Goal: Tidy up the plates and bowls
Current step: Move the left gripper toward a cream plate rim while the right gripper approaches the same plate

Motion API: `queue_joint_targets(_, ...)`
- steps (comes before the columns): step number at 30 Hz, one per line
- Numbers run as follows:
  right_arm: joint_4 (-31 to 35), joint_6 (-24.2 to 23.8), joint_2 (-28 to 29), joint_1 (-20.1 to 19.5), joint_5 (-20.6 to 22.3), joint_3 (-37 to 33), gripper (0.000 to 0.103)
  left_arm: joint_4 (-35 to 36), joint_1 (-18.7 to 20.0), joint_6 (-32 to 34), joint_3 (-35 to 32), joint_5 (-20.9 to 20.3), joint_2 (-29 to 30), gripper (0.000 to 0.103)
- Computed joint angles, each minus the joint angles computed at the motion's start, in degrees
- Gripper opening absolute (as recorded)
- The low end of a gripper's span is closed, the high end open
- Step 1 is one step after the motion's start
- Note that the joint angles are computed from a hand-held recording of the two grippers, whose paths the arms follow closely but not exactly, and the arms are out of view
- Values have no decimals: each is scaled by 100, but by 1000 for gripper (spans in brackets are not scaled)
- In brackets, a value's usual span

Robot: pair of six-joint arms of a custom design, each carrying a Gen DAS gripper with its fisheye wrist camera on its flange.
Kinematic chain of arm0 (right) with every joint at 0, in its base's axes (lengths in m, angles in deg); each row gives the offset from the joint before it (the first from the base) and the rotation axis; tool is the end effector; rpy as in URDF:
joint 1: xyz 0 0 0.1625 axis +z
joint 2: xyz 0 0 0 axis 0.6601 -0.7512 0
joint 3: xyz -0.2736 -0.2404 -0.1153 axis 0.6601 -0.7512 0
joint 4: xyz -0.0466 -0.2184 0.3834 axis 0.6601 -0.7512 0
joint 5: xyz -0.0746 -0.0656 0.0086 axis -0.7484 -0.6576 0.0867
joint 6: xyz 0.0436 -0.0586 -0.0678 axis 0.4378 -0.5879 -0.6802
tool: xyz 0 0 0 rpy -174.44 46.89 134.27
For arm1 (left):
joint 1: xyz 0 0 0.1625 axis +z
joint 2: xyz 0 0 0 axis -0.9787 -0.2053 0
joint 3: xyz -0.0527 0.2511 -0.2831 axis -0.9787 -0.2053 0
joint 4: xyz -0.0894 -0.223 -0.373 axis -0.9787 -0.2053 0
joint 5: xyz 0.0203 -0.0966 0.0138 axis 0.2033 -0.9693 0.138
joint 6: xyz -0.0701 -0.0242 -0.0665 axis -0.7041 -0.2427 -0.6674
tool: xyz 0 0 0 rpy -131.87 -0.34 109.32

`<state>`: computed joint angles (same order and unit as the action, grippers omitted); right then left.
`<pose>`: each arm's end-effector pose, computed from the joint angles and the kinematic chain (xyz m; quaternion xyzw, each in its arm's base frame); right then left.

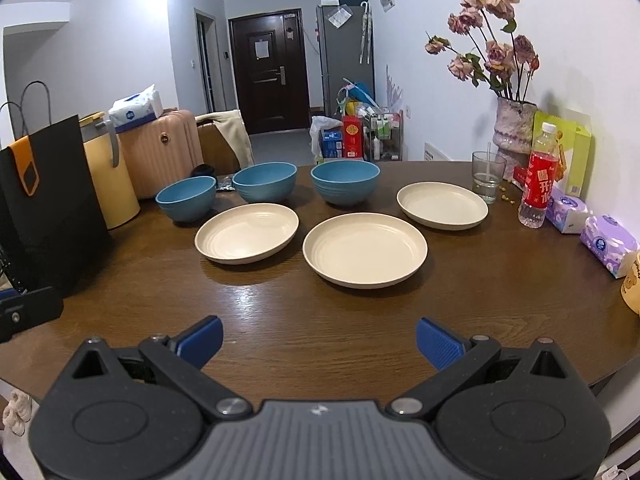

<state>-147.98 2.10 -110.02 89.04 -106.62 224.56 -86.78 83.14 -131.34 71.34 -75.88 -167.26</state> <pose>0.2739 -0.2494 0.2445 0.1020 -0.8291 0.4407 0.3286 -0.2781 -0.2414 0.2710 0.2673 0.8388 -0.4259 0.2088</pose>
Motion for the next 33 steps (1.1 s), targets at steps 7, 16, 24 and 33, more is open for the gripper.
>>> queue_joint_targets(7,-157,-426,-121,-565,431,-137,103,-1393,460,799,-116,-14,862,103)
queue_joint_targets(16,-218,-948,-91,-1264,881,-448,103,-2976,1075,1655,-449,-135,2021,103)
queue_joint_targets(24,-199,-1391,-64,-1840,1218,-740,103,-3900,1524,2085,-907,-301,3080,103)
queue_joint_targets(33,1,-1637,36,-2508,1611,-1167,103,-4653,1934,2616,-1491,-562,4109,103)
